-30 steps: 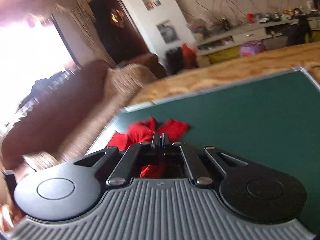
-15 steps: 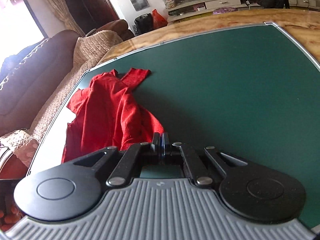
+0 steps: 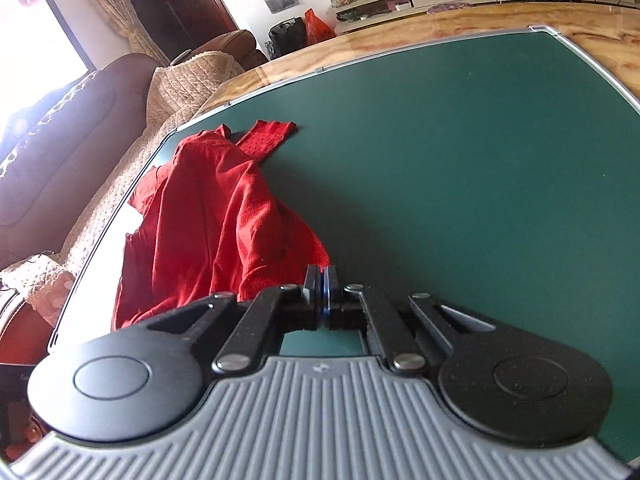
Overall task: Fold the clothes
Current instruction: 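Lift the shirt edge with both grippers closed, raising it off the table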
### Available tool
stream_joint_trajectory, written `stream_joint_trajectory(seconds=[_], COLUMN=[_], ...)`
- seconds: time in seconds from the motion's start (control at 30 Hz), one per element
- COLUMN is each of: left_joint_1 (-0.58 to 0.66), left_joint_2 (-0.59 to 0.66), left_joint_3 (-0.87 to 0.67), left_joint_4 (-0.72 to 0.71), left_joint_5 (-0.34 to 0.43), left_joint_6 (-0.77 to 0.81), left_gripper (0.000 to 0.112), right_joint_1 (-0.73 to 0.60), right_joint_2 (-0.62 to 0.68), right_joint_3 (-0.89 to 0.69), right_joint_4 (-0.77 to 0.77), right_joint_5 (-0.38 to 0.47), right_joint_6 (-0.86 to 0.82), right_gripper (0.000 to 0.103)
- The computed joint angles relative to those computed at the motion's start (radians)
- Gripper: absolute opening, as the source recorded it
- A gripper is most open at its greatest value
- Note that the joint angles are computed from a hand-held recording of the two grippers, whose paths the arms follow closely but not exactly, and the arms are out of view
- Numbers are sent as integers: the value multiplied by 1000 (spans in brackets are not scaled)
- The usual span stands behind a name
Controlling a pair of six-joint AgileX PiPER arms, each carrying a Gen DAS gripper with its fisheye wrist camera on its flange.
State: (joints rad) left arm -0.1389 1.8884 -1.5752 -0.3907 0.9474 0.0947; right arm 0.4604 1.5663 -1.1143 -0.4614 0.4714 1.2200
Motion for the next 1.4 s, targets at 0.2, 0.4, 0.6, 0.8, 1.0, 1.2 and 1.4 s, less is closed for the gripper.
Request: stream_joint_trajectory(seconds=[0.2,0.4,0.6,0.8,1.0,1.2,1.4], left_joint_1=[-8,-17,2,73,120,130,130], left_joint_2=[-1,-1,-58,-137,-200,-211,-174], left_joint_3=[10,20,60,56,23,-101,-349], left_joint_4=[17,35,76,81,42,37,34], left_joint_5=[-40,-80,-160,-195,-179,-126,-6], left_joint_6=[-38,-78,-102,-83,-20,26,61], left_gripper=[30,7,6,6,6,6,6], right_joint_1=[0,-5,-6,2,6,-6,12], right_joint_2=[-4,-4,-14,-33,-114,-188,-224], right_joint_3=[16,32,44,47,53,-15,-172], right_joint_4=[-15,-18,-30,-14,-32,-4,-28], right_joint_5=[-22,-43,-54,-76,-121,-101,1], right_joint_6=[23,36,46,24,75,24,-50], right_gripper=[4,4,4,4,4,4,4])
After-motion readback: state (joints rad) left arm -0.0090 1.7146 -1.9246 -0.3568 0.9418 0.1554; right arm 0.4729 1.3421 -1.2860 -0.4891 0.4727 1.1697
